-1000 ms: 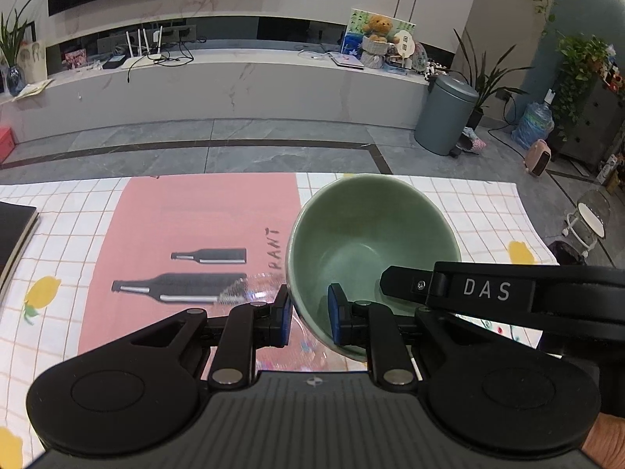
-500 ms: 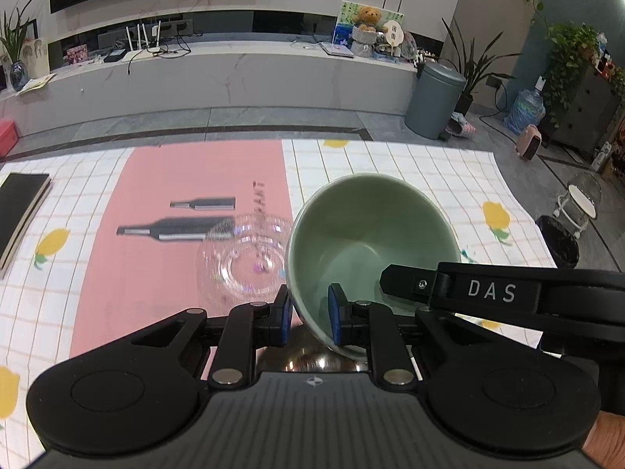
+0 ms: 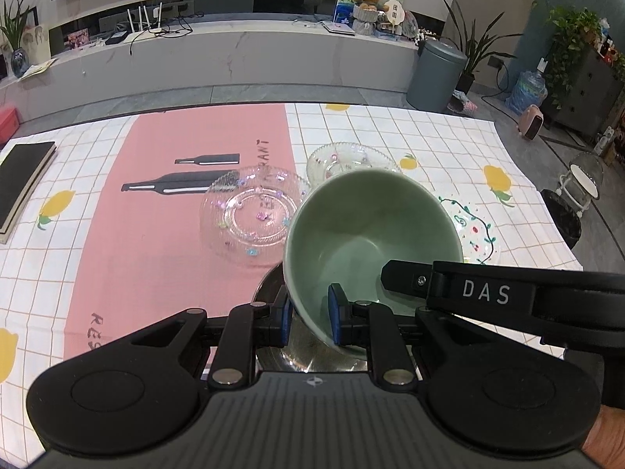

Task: Organize plates and bowls
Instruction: 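Lift the pale green bowl with both grippers and carry it over the steel bowls, then lower the green bowl into the steel bowls and open both grippers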

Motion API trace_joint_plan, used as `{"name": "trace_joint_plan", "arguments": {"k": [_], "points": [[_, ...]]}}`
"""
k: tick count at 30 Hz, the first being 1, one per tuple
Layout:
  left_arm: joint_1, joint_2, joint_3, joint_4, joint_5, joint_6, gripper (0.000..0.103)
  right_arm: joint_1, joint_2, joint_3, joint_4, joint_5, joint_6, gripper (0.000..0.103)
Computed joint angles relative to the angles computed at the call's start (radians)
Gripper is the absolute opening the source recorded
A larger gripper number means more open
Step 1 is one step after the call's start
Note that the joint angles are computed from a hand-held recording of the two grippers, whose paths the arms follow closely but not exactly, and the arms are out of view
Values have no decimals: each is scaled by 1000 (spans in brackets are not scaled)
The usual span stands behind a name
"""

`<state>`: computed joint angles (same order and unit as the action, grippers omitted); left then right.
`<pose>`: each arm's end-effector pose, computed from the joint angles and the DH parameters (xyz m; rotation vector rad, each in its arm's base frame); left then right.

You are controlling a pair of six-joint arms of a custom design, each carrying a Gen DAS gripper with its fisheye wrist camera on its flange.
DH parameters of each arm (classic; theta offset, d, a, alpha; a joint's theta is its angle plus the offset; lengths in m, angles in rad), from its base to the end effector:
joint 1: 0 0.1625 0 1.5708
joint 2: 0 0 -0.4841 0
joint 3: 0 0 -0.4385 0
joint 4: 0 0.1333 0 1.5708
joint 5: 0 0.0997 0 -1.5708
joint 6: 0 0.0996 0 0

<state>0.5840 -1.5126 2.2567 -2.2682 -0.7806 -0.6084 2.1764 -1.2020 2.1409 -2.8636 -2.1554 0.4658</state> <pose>-0.2605 -0.4167 0.2741 0.4879 2.4202 -0.6966 0.3808 -0.4124 0.2169 0.0436 -2.6998 0.8288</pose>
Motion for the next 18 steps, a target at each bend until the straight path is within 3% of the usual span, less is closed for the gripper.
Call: {"name": "trace_joint_plan", "arguments": {"k": [18], "points": [[6,-20,22,79,-26,-28,22,3,16,-3,107,-8,6,15]]}}
